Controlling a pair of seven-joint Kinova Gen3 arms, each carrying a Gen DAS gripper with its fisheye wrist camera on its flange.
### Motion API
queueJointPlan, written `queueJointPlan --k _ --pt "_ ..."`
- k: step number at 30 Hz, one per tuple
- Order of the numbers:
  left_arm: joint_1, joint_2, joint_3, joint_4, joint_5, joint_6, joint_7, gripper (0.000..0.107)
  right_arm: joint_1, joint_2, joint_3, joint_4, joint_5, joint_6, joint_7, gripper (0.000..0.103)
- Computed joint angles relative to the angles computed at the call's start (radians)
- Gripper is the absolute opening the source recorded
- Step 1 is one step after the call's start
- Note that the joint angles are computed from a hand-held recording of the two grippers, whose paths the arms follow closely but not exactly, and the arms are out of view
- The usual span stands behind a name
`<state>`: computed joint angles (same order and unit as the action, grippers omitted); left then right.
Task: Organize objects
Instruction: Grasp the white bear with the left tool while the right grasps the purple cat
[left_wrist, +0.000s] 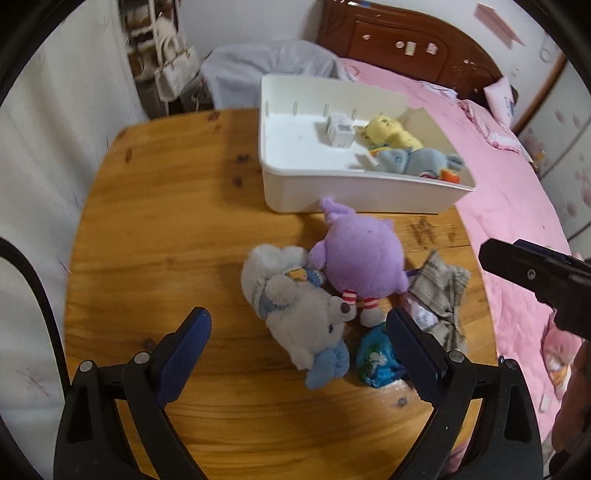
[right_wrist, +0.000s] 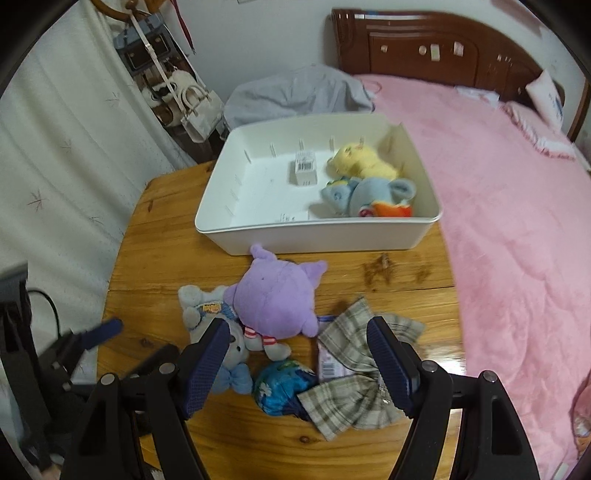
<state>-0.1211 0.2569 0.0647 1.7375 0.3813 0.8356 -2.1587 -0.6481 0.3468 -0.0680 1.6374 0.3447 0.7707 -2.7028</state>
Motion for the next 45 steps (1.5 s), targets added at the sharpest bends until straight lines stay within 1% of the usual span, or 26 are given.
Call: queueJointPlan --k 3,7,11,16,19,20,23,26,29,33,36,38,39,42,45 --pt "0.026 0.045 -0.005 0.003 -0.024 -0.039 0.055 0.097 0.052 0.052 -0.013 -0.019 -0.065 -0.046 0.052 0.077" --pt "0.027 0.099 0.004 -0.011 -0.036 -0.048 0.097 0.097 0.122 0.117 -0.034 -0.036 -0.180 -0.113 0.144 0.077" --pt "0.024 0.147 0.011 -0.031 -0.051 -0.042 0.132 0.097 0.158 0.185 -0.037 -0.080 -0.267 -0.123 0.222 0.077" --pt "-0.034 0.195 0.042 -0.056 0.013 -0.011 0.108 0.097 0.194 0.263 -0.051 -0.138 -0.351 -0.125 0.321 0.077" --pt "-0.050 0.205 0.052 -0.056 0.037 -0.009 0.086 0.097 0.182 0.292 -0.035 -0.169 -0.366 -0.106 0.347 0.078" --pt "-0.052 0.206 0.052 -0.055 0.042 -0.010 0.086 0.098 0.173 0.295 -0.027 -0.171 -0.363 -0.109 0.349 0.080" --pt "-0.061 0.213 0.047 -0.052 0.064 -0.007 0.106 0.098 0.147 0.306 -0.004 -0.187 -0.349 -0.105 0.349 0.082" --pt "-0.076 0.228 0.052 -0.059 0.086 0.013 0.109 0.098 0.146 0.318 -0.001 -0.202 -0.347 -0.100 0.357 0.083" --pt "-0.077 0.237 0.055 -0.061 0.087 0.015 0.093 0.098 0.160 0.336 -0.013 -0.216 -0.364 -0.099 0.376 0.084" --pt "-0.062 0.245 0.050 -0.068 0.064 0.015 0.093 0.098 0.198 0.356 -0.049 -0.216 -0.416 -0.119 0.417 0.084" --pt "-0.049 0.262 0.049 -0.086 0.039 0.034 0.096 0.097 0.214 0.377 -0.066 -0.220 -0.451 -0.128 0.445 0.084" --pt "-0.048 0.261 0.050 -0.080 0.036 0.027 0.094 0.096 0.186 0.374 -0.040 -0.207 -0.440 -0.150 0.435 0.085" --pt "-0.053 0.257 0.056 -0.073 0.041 0.020 0.081 0.091 0.173 0.373 -0.030 -0.206 -0.432 -0.151 0.430 0.085" --pt "-0.061 0.250 0.068 -0.068 0.044 0.028 0.042 0.071 0.154 0.365 -0.014 -0.191 -0.418 -0.171 0.414 0.080" --pt "-0.049 0.234 0.060 -0.049 0.034 0.006 0.030 0.067 0.147 0.352 -0.008 -0.166 -0.414 -0.197 0.396 0.078"
